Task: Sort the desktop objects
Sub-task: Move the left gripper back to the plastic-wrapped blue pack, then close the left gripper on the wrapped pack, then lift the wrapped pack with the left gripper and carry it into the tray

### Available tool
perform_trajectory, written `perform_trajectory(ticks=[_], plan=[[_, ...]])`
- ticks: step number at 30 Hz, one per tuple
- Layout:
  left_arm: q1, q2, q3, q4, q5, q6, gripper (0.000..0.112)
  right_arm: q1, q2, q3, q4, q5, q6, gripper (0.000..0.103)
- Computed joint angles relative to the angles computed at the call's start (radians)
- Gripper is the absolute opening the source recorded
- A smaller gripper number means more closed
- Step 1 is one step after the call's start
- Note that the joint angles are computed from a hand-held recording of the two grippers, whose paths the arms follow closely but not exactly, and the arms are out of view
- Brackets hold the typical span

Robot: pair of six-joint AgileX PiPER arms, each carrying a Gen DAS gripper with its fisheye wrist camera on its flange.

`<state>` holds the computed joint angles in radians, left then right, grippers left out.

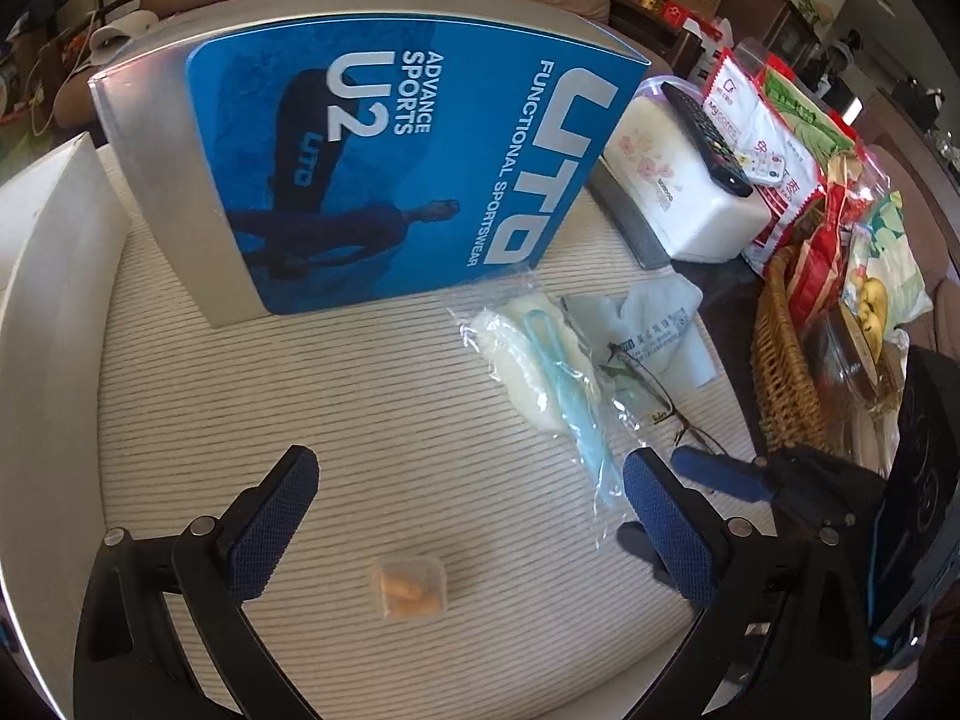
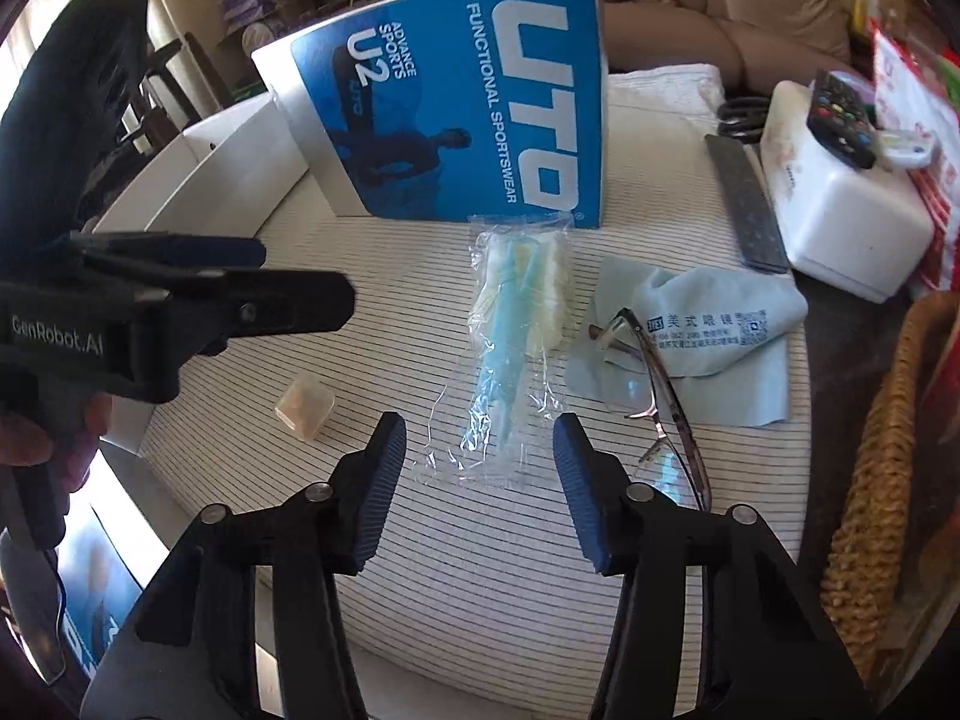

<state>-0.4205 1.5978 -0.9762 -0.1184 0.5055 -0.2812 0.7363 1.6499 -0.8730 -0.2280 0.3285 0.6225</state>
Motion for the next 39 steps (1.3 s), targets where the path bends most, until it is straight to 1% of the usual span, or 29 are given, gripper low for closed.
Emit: perform_trajectory(ticks=[2,3,4,6,8,12,14,16,18,20,22,24,25,26,27,28,29,30,31,33,34,36,37,39], plan=[[-0.009,0.047,-0.04,-0.002,-0.001,-0.008,0.102,-0.005,0.033,-0.015,-0.001,-0.015,-0.005,0.048],[-0.013,0.067,-0.057,-0.005,-0.004,-0.013,0.1,-0.014,0.046,-0.018,0.019,-0.027,-0.025,0.044],[-0.018,0.089,-0.073,-0.008,-0.008,-0.016,0.099,-0.021,0.06,-0.024,0.023,-0.036,-0.032,0.038],[-0.025,0.132,-0.107,-0.016,-0.004,-0.012,0.098,-0.035,0.079,-0.033,0.049,-0.051,-0.075,0.037],[-0.036,0.172,-0.146,0.001,0.003,-0.033,0.098,-0.044,0.091,-0.035,0.078,-0.063,-0.111,0.037],[-0.046,0.222,-0.191,0.017,-0.013,-0.074,0.098,-0.054,0.088,-0.019,0.143,-0.092,-0.174,0.037],[-0.057,0.25,-0.221,0.047,-0.002,-0.101,0.098,-0.051,0.085,-0.021,0.162,-0.085,-0.19,0.037],[-0.068,0.272,-0.241,0.081,0.006,-0.132,0.098,-0.047,0.087,-0.028,0.139,-0.073,-0.166,0.037],[-0.076,0.29,-0.257,0.101,0.019,-0.15,0.088,-0.046,0.087,-0.028,0.142,-0.071,-0.159,0.037],[-0.082,0.303,-0.266,0.137,0.027,-0.186,0.083,-0.041,0.09,-0.03,0.133,-0.066,-0.147,0.037],[-0.078,0.303,-0.257,0.116,0.018,-0.175,0.083,-0.035,0.091,-0.033,0.128,-0.058,-0.139,0.037],[-0.074,0.311,-0.263,0.107,0.025,-0.173,0.082,-0.023,0.091,-0.036,0.088,-0.047,-0.101,0.037],[-0.073,0.313,-0.265,0.107,0.023,-0.173,0.079,-0.018,0.093,-0.038,0.07,-0.041,-0.085,0.037],[-0.072,0.315,-0.265,0.106,0.021,-0.172,0.073,-0.015,0.095,-0.039,0.065,-0.037,-0.081,0.036],[-0.07,0.318,-0.265,0.094,0.019,-0.159,0.064,-0.014,0.095,-0.038,0.073,-0.036,-0.088,0.036],[-0.068,0.322,-0.268,0.077,0.022,-0.139,0.06,-0.017,0.094,-0.036,0.096,-0.036,-0.108,0.033],[-0.067,0.327,-0.27,0.053,0.024,-0.111,0.052,-0.021,0.094,-0.033,0.124,-0.038,-0.131,0.03],[-0.069,0.328,-0.271,0.041,0.023,-0.095,0.048,-0.027,0.095,-0.032,0.162,-0.038,-0.167,0.026],[-0.075,0.326,-0.269,0.051,0.021,-0.1,0.045,-0.034,0.099,-0.037,0.206,-0.036,-0.212,0.021],[-0.083,0.328,-0.272,0.049,0.025,-0.086,0.035,-0.033,0.094,-0.028,0.222,-0.043,-0.229,0.016],[-0.086,0.323,-0.269,0.05,0.025,-0.084,0.034,-0.033,0.089,-0.022,0.241,-0.049,-0.246,0.013],[-0.087,0.306,-0.256,0.043,0.022,-0.072,0.03,-0.035,0.076,-0.01,0.276,-0.058,-0.278,0.01],[-0.089,0.296,-0.248,0.047,0.02,-0.077,0.029,-0.036,0.067,-0.006,0.301,-0.057,-0.302,0.008],[-0.089,0.27,-0.23,0.031,0.022,-0.059,0.028,-0.029,0.041,0.001,0.299,-0.044,-0.297,0.007]])
